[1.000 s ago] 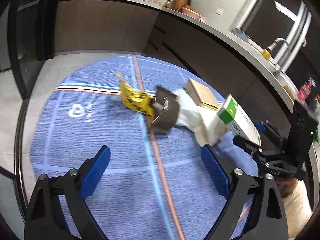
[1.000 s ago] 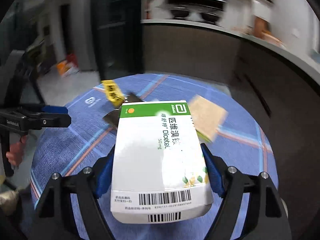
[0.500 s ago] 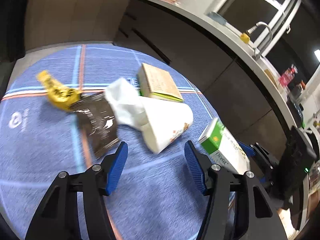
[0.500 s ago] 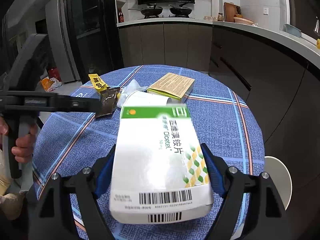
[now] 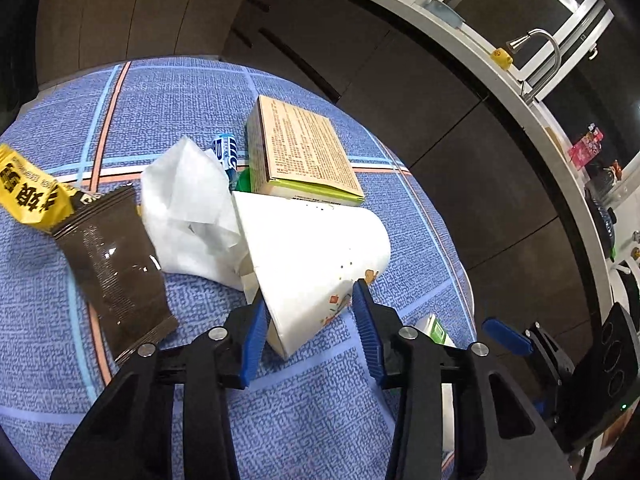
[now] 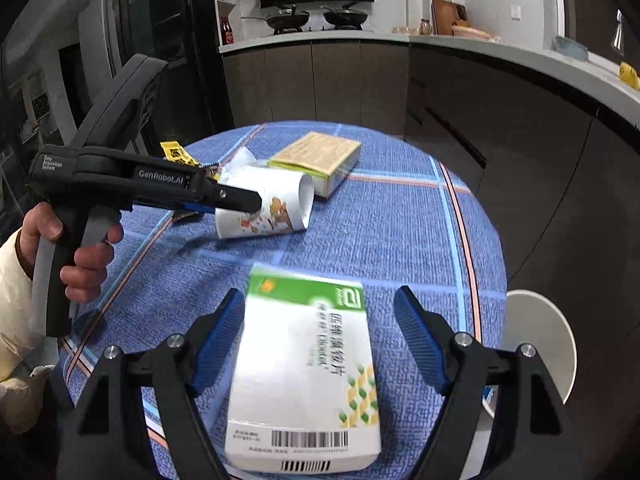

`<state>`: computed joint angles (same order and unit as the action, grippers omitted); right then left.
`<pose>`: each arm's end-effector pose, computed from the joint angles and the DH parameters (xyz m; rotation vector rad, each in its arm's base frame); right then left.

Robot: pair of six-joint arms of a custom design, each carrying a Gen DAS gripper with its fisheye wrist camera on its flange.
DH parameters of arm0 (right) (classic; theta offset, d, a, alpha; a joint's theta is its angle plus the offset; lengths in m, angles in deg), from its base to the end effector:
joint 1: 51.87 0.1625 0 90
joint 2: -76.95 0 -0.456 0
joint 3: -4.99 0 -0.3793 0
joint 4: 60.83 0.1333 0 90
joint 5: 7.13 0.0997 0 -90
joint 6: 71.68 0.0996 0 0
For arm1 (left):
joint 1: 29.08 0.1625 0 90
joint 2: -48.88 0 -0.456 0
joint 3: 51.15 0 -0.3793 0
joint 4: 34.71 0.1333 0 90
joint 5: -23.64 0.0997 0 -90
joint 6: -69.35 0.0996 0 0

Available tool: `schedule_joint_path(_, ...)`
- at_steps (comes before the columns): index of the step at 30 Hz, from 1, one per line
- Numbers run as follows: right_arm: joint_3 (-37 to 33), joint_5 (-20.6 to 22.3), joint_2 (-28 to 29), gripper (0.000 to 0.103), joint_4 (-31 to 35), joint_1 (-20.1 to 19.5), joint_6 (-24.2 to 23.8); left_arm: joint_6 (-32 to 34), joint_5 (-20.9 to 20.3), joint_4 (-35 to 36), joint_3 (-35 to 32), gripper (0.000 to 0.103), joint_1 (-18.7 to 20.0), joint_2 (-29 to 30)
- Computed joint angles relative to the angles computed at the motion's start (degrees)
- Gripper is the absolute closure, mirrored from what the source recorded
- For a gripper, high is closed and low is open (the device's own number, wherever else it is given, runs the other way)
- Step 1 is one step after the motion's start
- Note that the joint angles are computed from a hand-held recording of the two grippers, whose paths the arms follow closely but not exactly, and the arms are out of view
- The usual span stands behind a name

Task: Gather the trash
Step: 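Grasp the white paper cup with the left tool while the right tool holds the medicine box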

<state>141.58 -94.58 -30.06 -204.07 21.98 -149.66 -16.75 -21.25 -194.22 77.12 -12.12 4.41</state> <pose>0.0411 -0.3531 0.3602 1.4677 -2.4252 0.4506 -0.3668 -0.3250 0.0121 -0.1604 2.5853 -0.9979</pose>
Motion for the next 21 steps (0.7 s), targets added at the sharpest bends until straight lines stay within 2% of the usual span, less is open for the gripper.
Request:
schedule_joint_path(2,-0.2,-0.4,-0.1,0.024,1.1,-0.7,0.2,1.2,-0.4,-1.6,-0.2,0.069,0.7,0.5)
schedule_joint_path(6,-0.2,-2.7,-0.4,0.005,3.3,-1.8,1.1,2.4,-0.3,-2.4,-1.0,0.07,1.4,1.2)
schedule_joint_path(8,0.3,-2.6,-1.2,0.004,4.0,-2.9,0.0,2.5,-0.1,-3.2,-1.2,0.07,1.9,1.5)
schedule_joint_path(11,2.5,-4.3,-1.5,0.01,0.8,-3.1,-2.2,3.2,-0.3,-5.0,-1.2,0.07,2.6,1.7)
schedule_joint_path(12,3.0,-5.2,-1.0,0.024,-0.7,-2.8,-2.2,3.8,-0.3,-5.1,-1.6,0.071,2.9,1.9)
schedule_joint_path(13,2.9,-5.9,-0.6,0.027,-0.9,-2.5,-1.6,4.6,-0.3,-5.0,-2.2,0.074,3.1,2.2)
schedule_joint_path(15,3.1,-5.9,-1.0,0.027,-0.9,-2.5,-1.1,7.4,-0.1,-6.5,-3.3,0.101,3.5,2.9)
schedule_joint_path(21,2.0,-1.8,-5.1,0.027,2.5,-3.1,-2.1,6.6,3.6,-2.3,-5.7,0.101,0.5,2.6)
